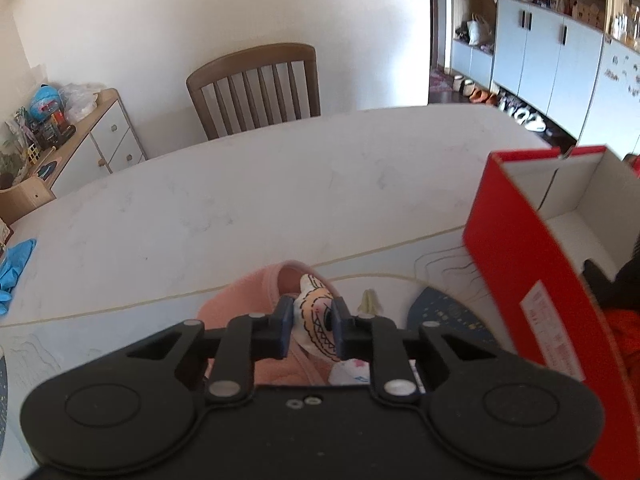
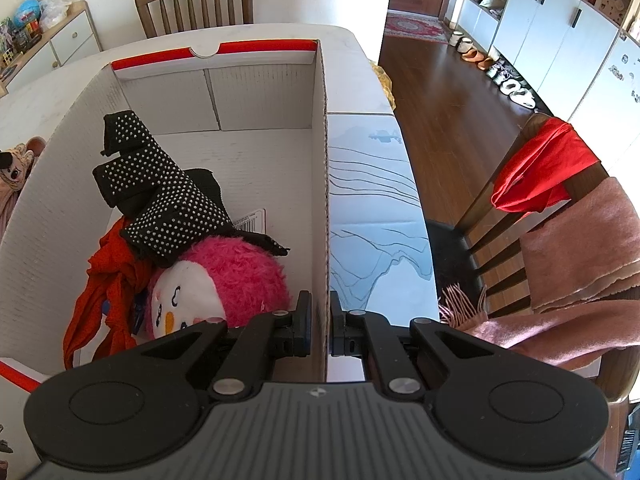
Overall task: Organize objects
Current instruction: 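Grasp the small doll plush with the left gripper and lift, then carry the doll plush into the box and open the left gripper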
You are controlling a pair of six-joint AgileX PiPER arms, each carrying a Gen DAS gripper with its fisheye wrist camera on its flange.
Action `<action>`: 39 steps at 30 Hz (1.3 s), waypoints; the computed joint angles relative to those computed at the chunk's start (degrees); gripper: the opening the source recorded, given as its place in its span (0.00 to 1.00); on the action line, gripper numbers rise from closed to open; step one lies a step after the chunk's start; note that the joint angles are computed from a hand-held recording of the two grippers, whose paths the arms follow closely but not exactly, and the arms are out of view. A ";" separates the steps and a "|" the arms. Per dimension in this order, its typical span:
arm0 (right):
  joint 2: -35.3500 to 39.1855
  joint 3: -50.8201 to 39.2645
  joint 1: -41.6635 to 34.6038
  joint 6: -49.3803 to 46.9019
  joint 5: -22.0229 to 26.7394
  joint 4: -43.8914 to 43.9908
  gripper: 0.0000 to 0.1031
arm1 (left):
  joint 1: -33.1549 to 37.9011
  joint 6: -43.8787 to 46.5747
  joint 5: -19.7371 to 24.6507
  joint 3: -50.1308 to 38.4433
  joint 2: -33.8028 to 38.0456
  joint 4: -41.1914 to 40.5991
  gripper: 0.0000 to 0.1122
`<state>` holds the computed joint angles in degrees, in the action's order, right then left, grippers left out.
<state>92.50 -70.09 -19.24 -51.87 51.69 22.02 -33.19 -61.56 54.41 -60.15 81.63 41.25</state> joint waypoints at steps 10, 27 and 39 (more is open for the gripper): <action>0.12 -0.03 0.18 -0.22 -0.08 0.01 0.06 | -6.74 -2.55 4.29 -4.37 -2.82 0.05 0.17; 1.48 -1.68 -0.57 -1.53 2.06 1.27 0.06 | -17.41 0.33 4.17 -21.74 7.43 0.48 0.17; 1.67 -2.08 -1.23 -3.48 3.14 2.44 0.06 | -18.77 2.45 4.96 -30.55 18.84 -0.91 0.17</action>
<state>94.17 -72.17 -20.47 -55.36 54.83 24.46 -51.96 -59.11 59.37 -90.70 100.47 40.35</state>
